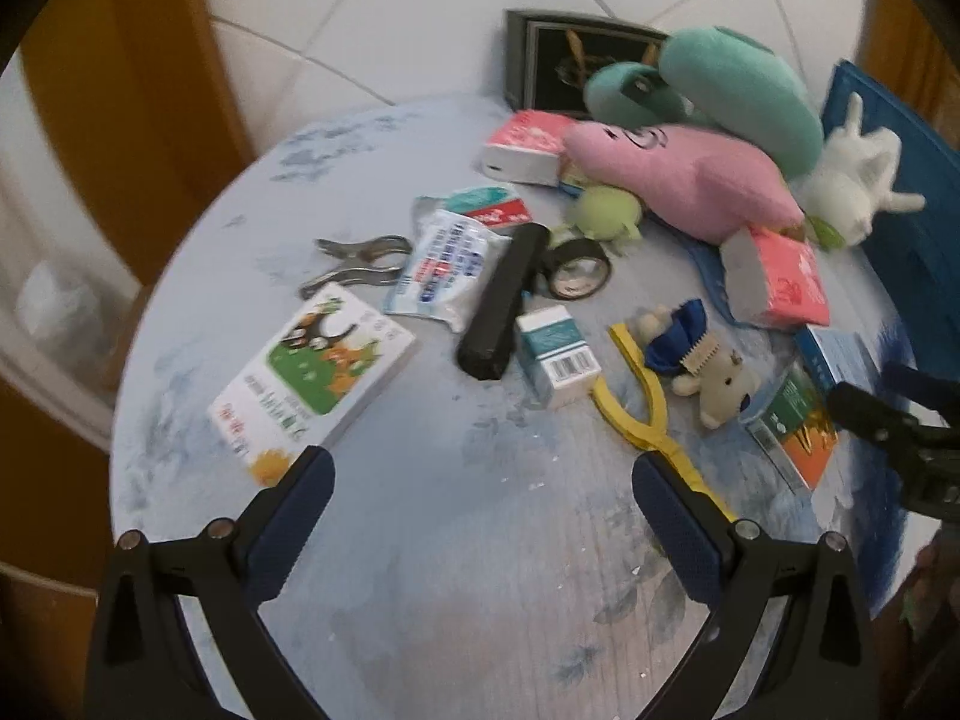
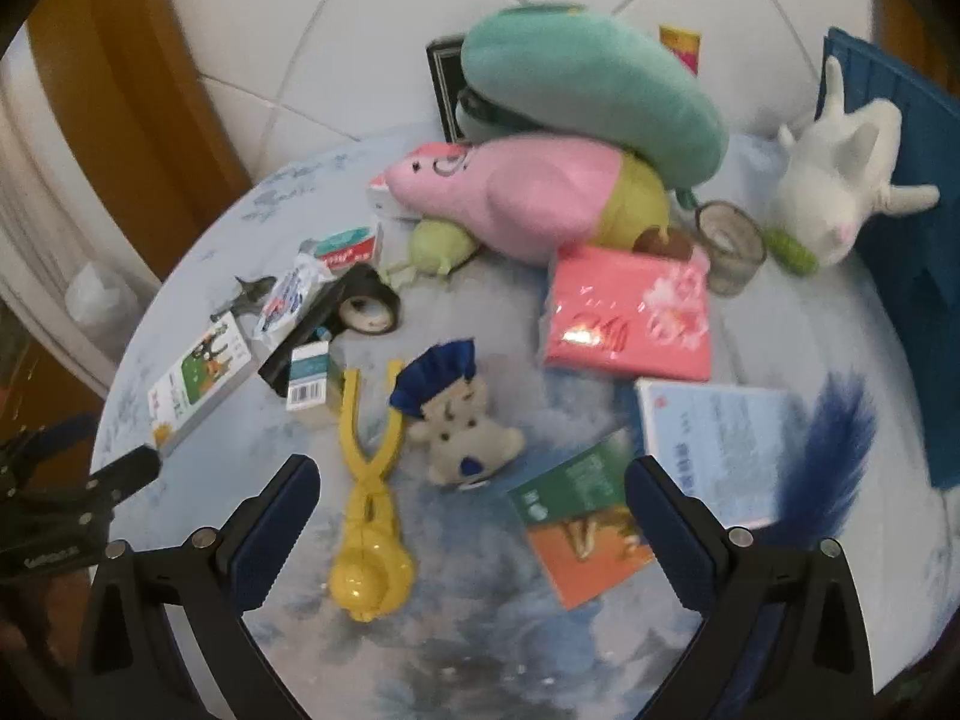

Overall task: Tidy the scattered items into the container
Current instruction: 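Grasp the yellow snowball clip with left tool while right tool grasps the white bear plush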

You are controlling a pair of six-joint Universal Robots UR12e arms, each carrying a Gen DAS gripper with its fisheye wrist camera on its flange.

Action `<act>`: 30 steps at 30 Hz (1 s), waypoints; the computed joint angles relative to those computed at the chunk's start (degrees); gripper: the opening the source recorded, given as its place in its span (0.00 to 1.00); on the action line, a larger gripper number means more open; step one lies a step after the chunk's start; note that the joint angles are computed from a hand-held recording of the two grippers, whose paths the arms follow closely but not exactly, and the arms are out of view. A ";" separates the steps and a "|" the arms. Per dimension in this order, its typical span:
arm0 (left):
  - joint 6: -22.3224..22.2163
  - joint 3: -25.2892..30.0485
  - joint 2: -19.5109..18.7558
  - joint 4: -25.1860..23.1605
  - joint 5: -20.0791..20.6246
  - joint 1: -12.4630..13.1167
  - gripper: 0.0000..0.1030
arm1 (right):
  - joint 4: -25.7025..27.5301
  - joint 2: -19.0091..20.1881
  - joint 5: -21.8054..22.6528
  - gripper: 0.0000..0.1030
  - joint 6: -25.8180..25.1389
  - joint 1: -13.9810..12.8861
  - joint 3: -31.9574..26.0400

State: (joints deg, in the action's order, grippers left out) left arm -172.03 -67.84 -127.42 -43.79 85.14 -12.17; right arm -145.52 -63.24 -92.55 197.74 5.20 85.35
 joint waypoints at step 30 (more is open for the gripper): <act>-18.25 -0.58 -3.06 -7.43 3.13 -7.07 0.51 | 4.47 -0.42 11.47 1.00 -17.64 -6.48 3.08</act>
